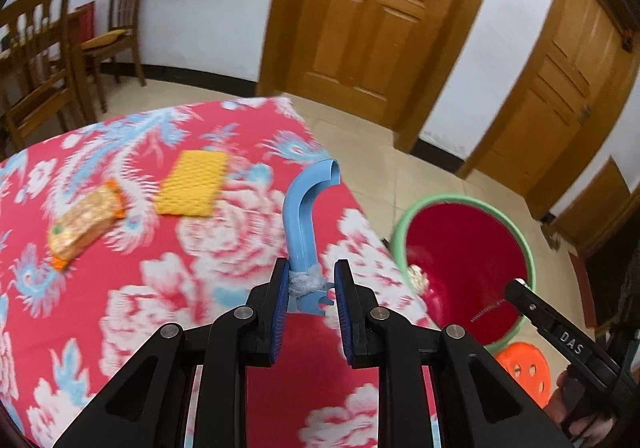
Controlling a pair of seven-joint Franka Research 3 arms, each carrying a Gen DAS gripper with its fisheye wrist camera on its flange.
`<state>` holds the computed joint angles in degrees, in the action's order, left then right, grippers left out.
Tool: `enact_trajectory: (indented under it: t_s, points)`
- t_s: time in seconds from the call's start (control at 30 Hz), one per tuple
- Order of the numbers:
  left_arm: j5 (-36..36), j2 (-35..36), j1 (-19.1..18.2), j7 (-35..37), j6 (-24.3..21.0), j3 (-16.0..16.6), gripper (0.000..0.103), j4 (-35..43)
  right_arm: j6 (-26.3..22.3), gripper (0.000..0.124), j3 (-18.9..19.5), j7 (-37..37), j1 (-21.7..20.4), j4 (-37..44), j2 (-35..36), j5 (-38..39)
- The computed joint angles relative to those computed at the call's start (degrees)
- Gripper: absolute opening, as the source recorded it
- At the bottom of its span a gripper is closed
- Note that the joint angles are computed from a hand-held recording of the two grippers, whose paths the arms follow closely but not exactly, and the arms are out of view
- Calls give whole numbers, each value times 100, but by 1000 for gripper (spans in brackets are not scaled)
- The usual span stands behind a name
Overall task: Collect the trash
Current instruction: 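Carry the blue hook with the left gripper while the right gripper carries the toy to the bucket, then open both grippers over the bucket, dropping the blue hook and the green toy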
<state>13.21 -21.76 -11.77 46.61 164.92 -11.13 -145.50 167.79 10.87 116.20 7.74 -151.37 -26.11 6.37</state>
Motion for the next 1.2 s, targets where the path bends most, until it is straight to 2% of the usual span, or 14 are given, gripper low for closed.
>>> enact_trajectory:
  t_s: [0.1, 0.27, 0.4, 0.7, 1.13, 1.2]
  points:
    - [-184, 287, -234, 199, -34, 50, 22, 209, 5, 53, -128, -63, 4, -59, 30, 66]
    - [-214, 695, -338, 331, -110, -78, 22, 559, 24, 53, -284, -175, -8, -144, 66, 205]
    - [-506, 1030, -539, 662, -130, -35, 22, 824, 56, 53, -429, -310, 23, -196, 77, 373]
    - [-698, 1669, -615, 1070, -258, -220, 22, 1403, 159, 57, -710, -731, 107, -279, 75, 793]
    - [-661, 2273, -671, 1433, -417, -423, 23, 2013, 232, 60, -773, -922, -3, -415, -25, 1112]
    - [-645, 2326, -677, 1479, -456, -440, 28, 2080, 220, 60, -793, -945, -12, -435, -48, 1145]
